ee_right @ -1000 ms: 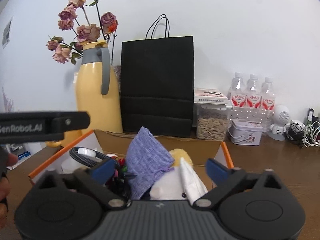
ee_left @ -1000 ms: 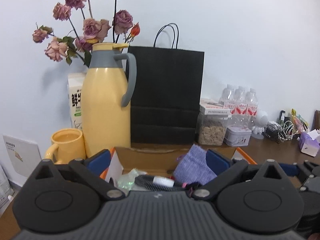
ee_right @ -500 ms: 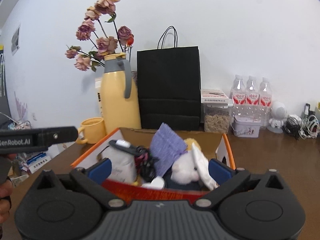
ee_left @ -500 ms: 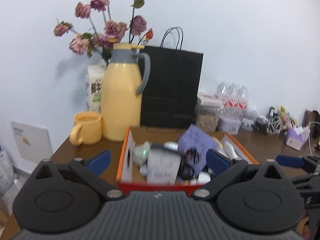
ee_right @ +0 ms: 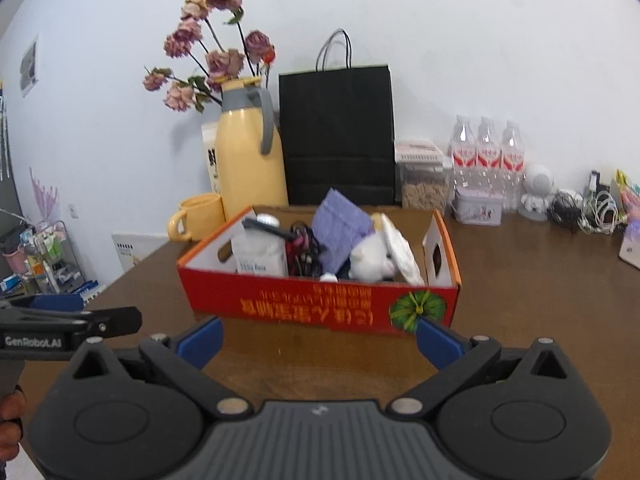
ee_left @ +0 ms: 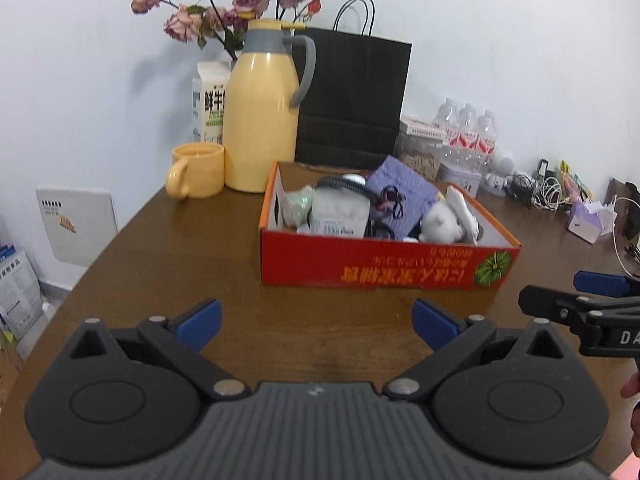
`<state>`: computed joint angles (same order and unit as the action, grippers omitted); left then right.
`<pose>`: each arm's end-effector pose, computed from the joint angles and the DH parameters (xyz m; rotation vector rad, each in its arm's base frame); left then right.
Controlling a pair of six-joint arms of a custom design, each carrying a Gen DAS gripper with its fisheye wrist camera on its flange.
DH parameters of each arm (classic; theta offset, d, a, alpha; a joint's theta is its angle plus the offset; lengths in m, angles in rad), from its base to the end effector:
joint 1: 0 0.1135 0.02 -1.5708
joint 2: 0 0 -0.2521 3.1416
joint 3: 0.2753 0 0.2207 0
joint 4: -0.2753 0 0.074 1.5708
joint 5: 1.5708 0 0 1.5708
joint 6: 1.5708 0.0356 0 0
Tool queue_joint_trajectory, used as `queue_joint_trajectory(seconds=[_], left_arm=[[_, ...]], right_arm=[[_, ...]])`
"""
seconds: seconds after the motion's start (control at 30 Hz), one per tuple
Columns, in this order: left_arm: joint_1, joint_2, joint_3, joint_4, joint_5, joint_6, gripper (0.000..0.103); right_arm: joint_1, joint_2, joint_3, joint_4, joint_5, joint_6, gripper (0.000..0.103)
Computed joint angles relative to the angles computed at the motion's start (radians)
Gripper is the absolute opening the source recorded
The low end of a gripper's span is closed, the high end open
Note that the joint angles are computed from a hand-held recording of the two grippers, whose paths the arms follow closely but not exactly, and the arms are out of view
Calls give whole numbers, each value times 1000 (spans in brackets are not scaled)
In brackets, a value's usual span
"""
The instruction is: Organize objects
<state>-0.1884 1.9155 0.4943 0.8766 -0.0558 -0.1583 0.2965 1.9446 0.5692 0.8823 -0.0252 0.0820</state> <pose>0.2851 -0.0523 0.0929 -0.0014 2.1179 -0.1476 0.2949 0.0910 0.0996 -0.2375 2.0602 0.2589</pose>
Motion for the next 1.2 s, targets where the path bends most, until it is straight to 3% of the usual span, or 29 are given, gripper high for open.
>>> queue_joint_trajectory(seconds=[1.2], left_arm=[[-35, -47, -29, -12, -17, 1, 103]], right_arm=[[4, -16, -27, -4, 21, 9, 103]])
